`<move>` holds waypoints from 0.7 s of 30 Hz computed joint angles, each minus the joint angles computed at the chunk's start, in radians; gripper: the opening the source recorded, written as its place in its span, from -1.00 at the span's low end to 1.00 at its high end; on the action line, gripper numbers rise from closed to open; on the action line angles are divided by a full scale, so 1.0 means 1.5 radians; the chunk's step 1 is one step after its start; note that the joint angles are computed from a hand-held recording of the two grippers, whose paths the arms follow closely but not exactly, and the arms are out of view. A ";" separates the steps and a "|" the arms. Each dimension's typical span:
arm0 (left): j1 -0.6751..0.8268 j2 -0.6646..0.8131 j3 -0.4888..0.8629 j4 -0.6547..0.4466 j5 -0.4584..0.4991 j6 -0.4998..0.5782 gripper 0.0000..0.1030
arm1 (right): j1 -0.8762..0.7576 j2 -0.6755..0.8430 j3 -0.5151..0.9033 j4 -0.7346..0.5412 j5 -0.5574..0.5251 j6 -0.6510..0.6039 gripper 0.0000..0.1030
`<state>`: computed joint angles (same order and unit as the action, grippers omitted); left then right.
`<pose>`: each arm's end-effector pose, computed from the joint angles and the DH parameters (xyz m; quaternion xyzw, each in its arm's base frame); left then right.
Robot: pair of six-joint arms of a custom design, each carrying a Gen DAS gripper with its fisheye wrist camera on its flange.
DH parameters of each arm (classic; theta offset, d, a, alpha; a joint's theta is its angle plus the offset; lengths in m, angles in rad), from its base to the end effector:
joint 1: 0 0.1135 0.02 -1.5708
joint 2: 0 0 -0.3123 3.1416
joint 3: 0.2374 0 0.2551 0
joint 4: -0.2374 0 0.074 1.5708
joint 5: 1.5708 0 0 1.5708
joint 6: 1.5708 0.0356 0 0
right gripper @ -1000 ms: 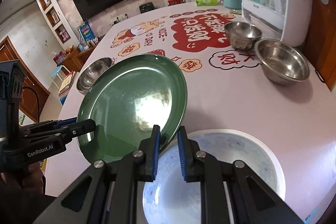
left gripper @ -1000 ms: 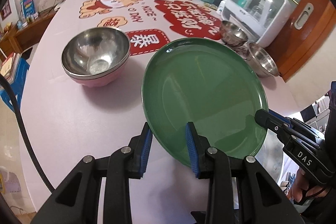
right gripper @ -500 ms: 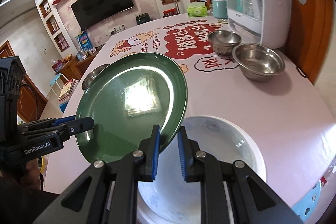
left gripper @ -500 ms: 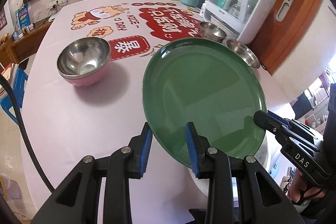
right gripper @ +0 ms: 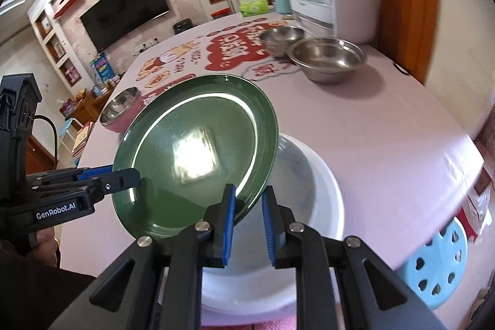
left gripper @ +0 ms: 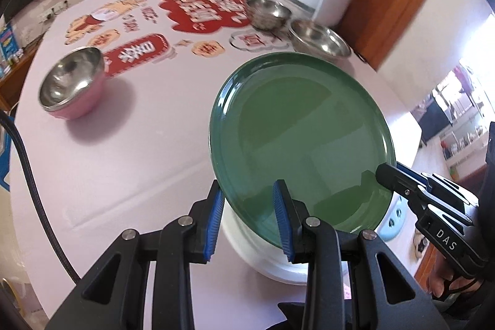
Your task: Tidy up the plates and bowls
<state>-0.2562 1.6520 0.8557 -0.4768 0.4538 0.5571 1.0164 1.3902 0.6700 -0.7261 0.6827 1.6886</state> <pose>0.2792 -0.0893 0.1882 0.4118 0.8718 -0.1983 0.1762 0.1257 0.1603 0.2015 0.3298 0.8810 -0.0151 0.3389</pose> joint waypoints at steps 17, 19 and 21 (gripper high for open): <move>-0.095 0.052 -0.005 -0.008 -0.106 -0.029 -0.40 | 0.006 -0.026 -0.092 0.066 -0.081 0.036 -0.66; -0.102 0.054 -0.004 -0.009 -0.114 -0.031 -0.40 | -0.001 -0.032 -0.101 0.077 -0.090 0.026 -0.65; -0.106 0.052 -0.004 -0.009 -0.118 -0.030 -0.40 | -0.010 -0.035 -0.107 0.086 -0.099 0.018 -0.65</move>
<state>-0.4148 1.7305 0.8492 -0.4908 0.2776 0.5123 1.0019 1.3374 0.5092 -0.5971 0.5345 1.7151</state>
